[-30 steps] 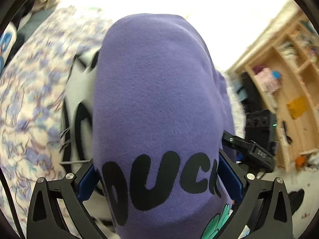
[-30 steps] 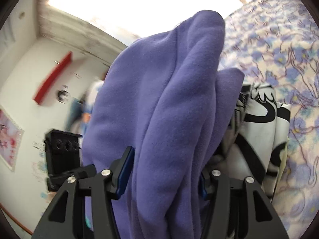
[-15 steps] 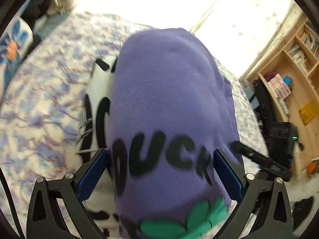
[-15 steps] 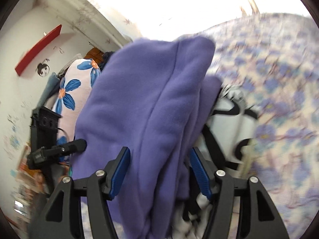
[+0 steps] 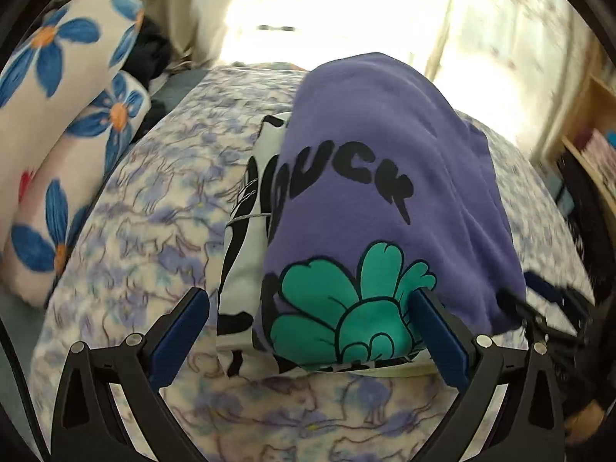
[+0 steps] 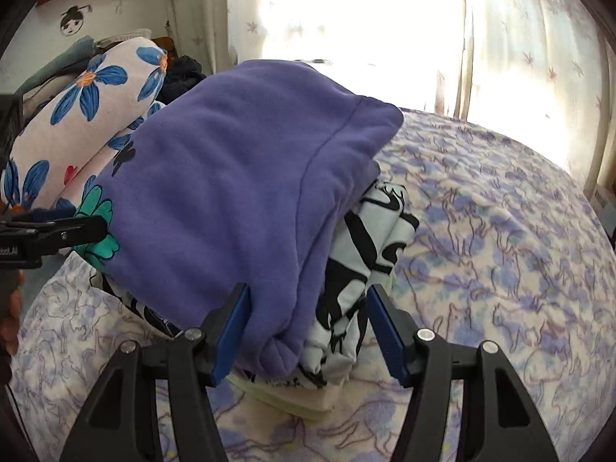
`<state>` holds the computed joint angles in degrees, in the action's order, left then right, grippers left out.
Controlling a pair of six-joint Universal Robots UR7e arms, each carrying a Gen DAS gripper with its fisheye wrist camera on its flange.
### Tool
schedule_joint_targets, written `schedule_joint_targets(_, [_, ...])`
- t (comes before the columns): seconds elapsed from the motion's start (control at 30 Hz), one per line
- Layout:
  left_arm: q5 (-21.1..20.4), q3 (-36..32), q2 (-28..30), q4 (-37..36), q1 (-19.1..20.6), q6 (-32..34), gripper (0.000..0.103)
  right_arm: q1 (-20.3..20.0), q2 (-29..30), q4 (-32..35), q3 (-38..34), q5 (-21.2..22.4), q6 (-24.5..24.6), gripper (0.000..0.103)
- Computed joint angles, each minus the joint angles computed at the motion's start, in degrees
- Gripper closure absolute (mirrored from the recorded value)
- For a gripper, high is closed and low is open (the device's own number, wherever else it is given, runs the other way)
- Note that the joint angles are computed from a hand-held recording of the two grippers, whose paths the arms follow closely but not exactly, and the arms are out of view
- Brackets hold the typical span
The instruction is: Fold large clothes
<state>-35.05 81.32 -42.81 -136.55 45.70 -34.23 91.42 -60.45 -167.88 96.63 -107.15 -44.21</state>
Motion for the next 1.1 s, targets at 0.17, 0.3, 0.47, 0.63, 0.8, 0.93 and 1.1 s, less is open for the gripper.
schedule_joint_targets(0.17, [5.86, -0.63, -0.3, 10.81, -3.14, -10.21, 0.0, 0.45, -4.55, 3.56, 1.98, -0.29, 1.95, 0.041])
schedule_joint_targets(0.3, [4.86, 0.57, -2.22, 13.5, -5.67, -14.76, 0.001, 1.51, -10.31, 5.9, 5.2, -0.11, 1.63, 0.041])
schedule_joint_targets(0.47, [5.21, 1.9, -4.47, 17.05, -10.8, -20.81, 0.001, 2.19, -19.64, 15.38, 7.21, 2.5, 3.12, 0.041])
schedule_joint_targets(0.63, [5.07, 2.37, -5.22, 19.89, -16.42, -24.35, 0.001, 2.56, -28.77, 23.65, 8.12, 4.17, 4.61, 0.041])
schedule_joint_targets(0.8, [3.41, 1.62, -4.22, 24.44, -22.31, -28.77, 0.001, 2.02, -37.19, 32.54, 7.79, 5.18, 5.85, 0.041])
schedule_joint_targets(0.93, [2.7, 1.07, -2.79, 27.36, -26.19, -31.69, 0.001, 0.97, -42.48, 34.57, 8.46, 5.46, 4.3, 0.041])
schedule_joint_targets(1.1, [1.15, 0.25, -0.16, 31.27, -30.33, -33.71, 0.001, -2.09, -48.62, 36.93, 10.32, 6.3, 1.74, 0.041])
